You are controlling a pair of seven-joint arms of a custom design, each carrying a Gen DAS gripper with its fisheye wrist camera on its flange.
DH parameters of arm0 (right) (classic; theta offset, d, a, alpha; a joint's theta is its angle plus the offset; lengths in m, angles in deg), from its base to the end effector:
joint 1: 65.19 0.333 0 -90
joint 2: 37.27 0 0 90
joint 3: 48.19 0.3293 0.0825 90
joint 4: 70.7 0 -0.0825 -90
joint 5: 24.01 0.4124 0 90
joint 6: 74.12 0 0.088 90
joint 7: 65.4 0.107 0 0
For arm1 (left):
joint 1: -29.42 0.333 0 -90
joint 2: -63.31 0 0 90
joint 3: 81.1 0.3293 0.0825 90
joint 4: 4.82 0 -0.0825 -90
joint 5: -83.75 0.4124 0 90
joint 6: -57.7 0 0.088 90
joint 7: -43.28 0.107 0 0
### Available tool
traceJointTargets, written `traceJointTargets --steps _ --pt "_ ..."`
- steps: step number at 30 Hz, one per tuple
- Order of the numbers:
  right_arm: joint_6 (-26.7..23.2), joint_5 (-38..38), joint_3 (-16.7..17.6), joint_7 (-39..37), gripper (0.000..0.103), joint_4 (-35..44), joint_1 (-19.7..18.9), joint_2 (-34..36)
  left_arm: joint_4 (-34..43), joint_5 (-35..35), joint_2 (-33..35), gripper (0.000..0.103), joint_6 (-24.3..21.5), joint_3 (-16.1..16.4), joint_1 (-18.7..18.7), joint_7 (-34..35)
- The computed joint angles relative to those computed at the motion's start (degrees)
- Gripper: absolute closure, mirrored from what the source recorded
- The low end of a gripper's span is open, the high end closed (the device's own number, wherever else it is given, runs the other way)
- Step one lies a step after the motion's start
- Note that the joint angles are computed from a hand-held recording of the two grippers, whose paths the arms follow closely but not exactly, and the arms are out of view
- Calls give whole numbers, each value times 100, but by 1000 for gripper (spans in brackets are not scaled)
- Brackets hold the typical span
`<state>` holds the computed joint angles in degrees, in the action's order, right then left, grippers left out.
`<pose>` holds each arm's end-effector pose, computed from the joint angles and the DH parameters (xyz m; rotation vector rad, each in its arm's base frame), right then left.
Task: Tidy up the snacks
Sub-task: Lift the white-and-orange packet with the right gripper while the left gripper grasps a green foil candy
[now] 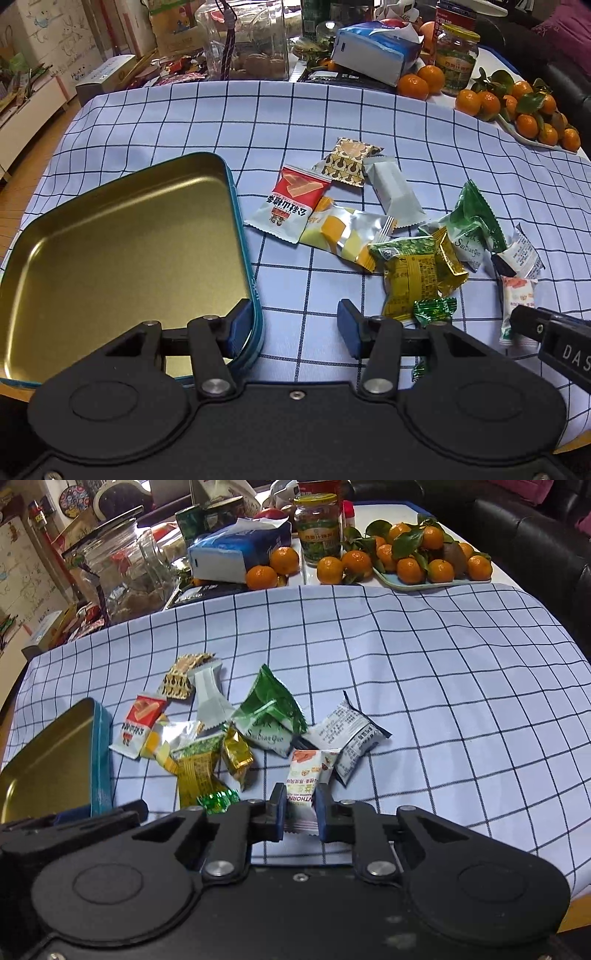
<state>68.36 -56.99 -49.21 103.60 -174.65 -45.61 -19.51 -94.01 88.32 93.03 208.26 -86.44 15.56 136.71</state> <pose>0.6559 0.2239 0.4054 -1.1977 2.4293 -0.5669 0.7275 -0.2418 0.4074 -1.4766 2.2965 -0.6067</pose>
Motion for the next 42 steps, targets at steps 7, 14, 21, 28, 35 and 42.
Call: traceJointTargets --steps 7,14,21,28,35,42 --pt "-349 281 78 47 85 -355 -61 -286 -416 -368 -250 48 404 -282 235 450" --pt "-312 199 73 391 83 -460 -108 -346 -469 -923 -232 48 311 -658 378 1585" --pt "-116 289 55 658 71 -528 -201 -361 -483 -834 -168 47 411 -484 67 1885" --pt "-185 538 106 423 67 -466 -268 -286 -433 -948 -167 47 218 -508 52 1896" --pt "-193 657 88 411 65 -486 -280 -277 -334 -960 -96 47 -2 -488 -4 1928" --pt "-340 550 75 292 64 -339 -228 -173 173 -935 178 48 -592 -410 -65 1442"
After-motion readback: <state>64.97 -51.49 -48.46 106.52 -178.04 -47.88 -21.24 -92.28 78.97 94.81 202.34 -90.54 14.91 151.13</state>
